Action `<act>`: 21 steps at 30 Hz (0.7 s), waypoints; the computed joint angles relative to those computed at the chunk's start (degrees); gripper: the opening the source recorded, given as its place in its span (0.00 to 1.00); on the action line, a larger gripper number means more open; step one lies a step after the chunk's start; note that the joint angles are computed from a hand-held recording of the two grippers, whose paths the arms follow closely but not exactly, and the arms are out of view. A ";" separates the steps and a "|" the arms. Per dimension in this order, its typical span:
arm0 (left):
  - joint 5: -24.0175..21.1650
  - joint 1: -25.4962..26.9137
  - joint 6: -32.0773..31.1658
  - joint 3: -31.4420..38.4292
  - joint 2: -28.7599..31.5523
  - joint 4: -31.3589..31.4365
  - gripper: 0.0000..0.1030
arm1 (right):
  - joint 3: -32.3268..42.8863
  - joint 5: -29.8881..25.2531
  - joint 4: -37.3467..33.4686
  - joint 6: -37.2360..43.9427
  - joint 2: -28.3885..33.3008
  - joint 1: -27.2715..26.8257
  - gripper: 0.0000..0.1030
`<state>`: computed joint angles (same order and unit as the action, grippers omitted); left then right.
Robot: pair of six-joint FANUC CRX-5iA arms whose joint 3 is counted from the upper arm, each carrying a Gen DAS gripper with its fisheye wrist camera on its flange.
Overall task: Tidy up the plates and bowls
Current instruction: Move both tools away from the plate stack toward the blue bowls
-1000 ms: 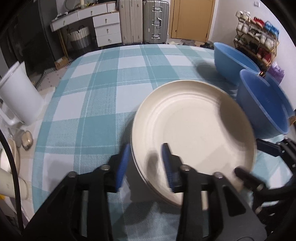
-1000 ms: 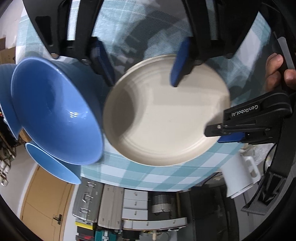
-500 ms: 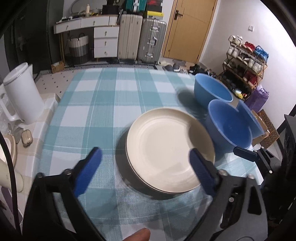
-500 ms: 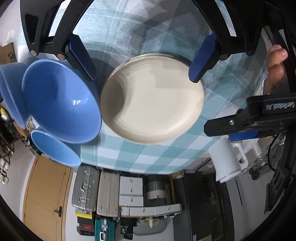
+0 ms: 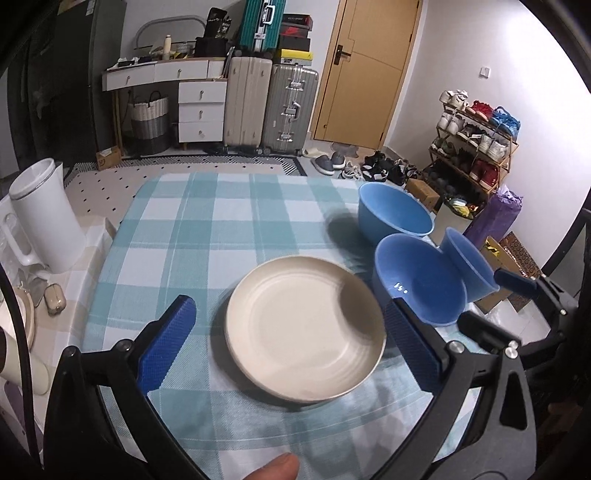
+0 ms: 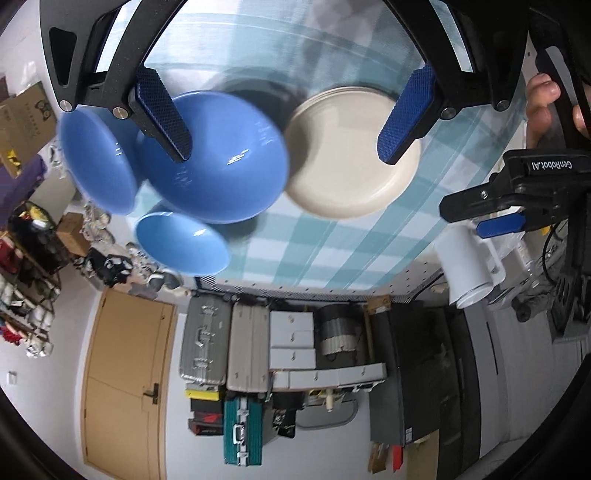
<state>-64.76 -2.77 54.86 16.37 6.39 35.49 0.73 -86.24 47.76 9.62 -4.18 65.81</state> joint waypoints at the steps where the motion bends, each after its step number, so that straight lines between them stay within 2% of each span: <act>1: -0.12 -0.40 0.25 0.56 0.10 -0.08 0.99 | -0.12 -0.42 0.33 0.08 -0.45 -0.06 0.99; 11: -2.23 -5.33 3.25 9.05 4.17 -2.18 0.99 | -0.40 -3.90 2.09 0.18 -5.61 -1.95 0.99; 21: -7.05 -10.03 9.08 22.97 13.57 -5.24 0.99 | 0.01 -6.28 1.84 1.66 -9.37 -5.92 0.99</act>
<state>-71.82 -12.79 63.93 39.34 19.96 30.25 0.74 -92.51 49.60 11.28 -13.55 59.89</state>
